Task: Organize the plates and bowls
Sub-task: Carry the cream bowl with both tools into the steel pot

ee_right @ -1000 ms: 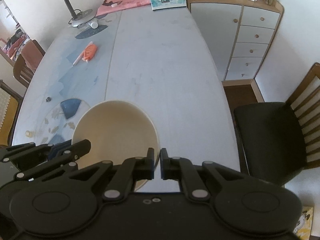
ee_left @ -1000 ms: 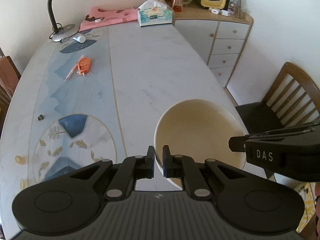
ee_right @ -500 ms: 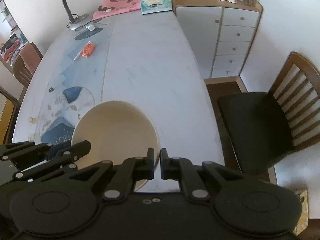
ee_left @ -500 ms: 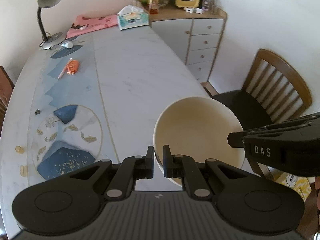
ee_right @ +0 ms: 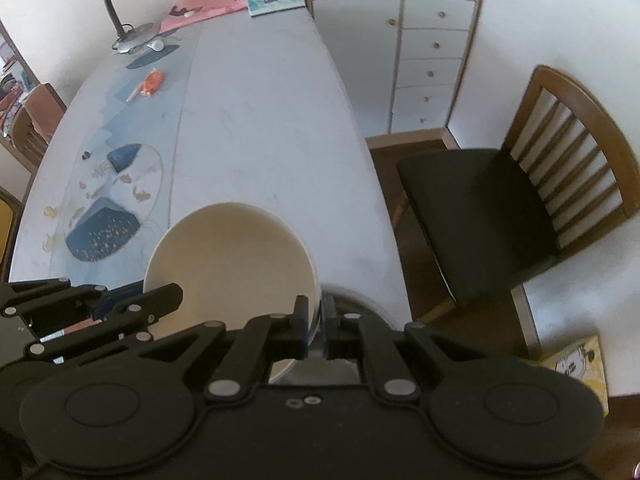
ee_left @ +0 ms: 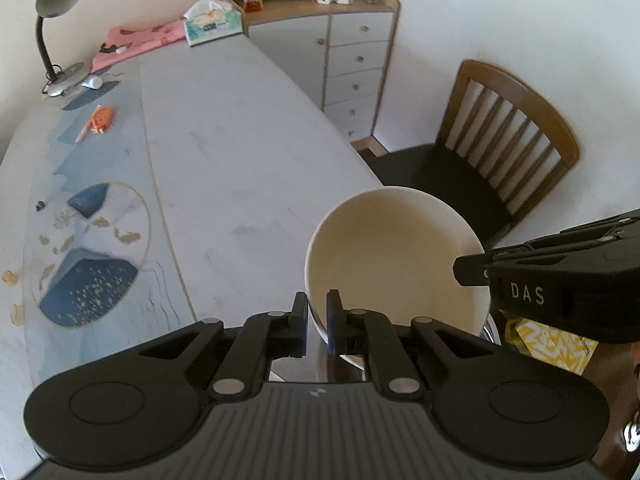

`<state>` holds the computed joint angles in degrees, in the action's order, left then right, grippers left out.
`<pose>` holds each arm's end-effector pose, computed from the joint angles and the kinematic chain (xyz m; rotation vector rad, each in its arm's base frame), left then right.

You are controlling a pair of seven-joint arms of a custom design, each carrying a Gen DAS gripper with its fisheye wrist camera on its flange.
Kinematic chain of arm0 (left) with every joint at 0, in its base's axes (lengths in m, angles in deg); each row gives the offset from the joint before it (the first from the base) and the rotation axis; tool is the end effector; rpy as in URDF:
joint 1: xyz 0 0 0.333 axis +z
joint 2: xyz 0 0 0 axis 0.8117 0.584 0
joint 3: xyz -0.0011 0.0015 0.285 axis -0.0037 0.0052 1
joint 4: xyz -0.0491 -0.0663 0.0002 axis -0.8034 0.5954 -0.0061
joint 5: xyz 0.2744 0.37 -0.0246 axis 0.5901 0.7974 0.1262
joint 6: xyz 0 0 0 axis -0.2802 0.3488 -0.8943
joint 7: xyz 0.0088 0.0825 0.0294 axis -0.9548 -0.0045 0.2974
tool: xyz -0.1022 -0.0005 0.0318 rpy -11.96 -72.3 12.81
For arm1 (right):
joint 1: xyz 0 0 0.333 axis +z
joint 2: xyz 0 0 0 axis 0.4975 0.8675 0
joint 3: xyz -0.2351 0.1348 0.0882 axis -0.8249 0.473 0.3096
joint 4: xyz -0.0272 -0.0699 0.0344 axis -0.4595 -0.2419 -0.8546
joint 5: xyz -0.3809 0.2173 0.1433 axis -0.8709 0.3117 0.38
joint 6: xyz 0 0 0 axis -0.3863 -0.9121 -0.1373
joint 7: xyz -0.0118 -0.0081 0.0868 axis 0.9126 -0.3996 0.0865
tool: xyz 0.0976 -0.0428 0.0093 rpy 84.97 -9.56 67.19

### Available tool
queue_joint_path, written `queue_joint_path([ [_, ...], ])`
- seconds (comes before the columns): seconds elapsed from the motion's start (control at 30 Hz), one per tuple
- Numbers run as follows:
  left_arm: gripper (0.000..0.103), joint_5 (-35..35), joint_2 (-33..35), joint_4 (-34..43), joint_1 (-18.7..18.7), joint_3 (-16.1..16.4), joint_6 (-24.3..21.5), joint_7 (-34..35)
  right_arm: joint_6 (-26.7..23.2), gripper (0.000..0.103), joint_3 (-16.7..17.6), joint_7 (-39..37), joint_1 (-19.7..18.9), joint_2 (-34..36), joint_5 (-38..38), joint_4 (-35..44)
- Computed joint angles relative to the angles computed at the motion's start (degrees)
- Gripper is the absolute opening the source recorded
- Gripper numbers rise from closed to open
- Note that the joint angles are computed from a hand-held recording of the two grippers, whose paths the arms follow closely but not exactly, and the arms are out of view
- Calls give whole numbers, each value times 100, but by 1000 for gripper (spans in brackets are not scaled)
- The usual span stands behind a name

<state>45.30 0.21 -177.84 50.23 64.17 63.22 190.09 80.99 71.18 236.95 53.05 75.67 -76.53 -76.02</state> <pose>0.6495 -0.1549 0.6058 -1.1915 2.5839 -0.7475 0.5921 0.3188 0.6232 -1.4929 2.3620 -0.4237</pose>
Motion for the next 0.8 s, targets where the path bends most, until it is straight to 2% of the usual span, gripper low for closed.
queue_joint_path([
  [0.43,8,-45,-514,-824,-50,-24,-214,362,-122,6,84,394,47,-635,230,-947],
  [0.8,8,28,-560,-1034,-93,-57,-183,578,-54,6,92,600,44,-863,386,-1360],
])
